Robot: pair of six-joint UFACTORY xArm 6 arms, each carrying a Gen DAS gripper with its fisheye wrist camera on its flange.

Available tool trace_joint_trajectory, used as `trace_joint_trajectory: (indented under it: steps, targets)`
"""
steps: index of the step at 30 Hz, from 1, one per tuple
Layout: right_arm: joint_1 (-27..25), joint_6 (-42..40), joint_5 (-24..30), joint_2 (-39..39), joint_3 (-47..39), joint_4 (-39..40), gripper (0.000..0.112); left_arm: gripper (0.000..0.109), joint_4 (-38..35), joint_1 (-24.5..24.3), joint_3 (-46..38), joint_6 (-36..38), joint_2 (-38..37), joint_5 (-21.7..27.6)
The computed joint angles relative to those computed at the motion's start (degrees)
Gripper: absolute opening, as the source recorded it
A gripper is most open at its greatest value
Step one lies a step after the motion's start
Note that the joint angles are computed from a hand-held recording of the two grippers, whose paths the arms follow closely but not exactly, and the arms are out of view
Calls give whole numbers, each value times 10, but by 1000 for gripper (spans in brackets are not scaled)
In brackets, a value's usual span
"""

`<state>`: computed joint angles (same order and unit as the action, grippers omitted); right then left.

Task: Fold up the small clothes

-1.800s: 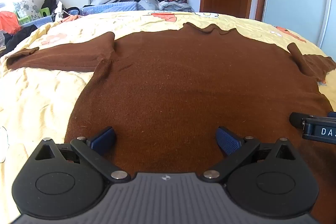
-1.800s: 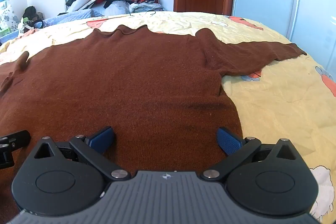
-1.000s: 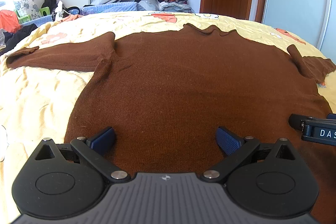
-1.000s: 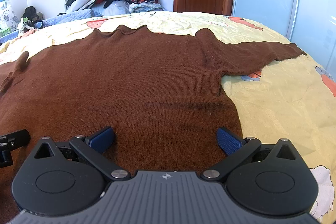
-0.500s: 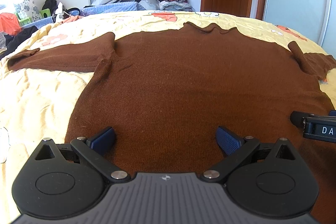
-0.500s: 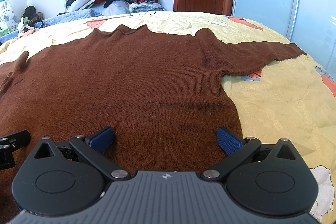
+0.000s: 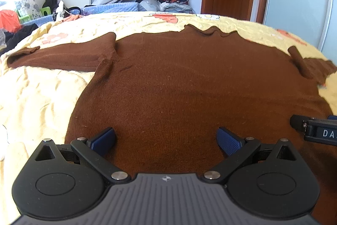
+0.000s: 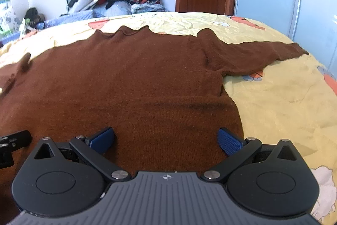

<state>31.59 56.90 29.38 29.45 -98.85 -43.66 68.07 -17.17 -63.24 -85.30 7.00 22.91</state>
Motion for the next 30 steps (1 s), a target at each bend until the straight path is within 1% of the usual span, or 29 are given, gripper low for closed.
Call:
trace_joint_trajectory:
  steps: [1,3,30]
  targets:
    - [2,-5,10,7,-10,-3,103,103,-2,-3,-2,7,2,6]
    - [3,-8,12,18,-23,-2,103,103,0,-1,1,2,-1,-1]
    - [2,-9,12,11,-16,-1,103,103,1,-2,2,2,-3,3]
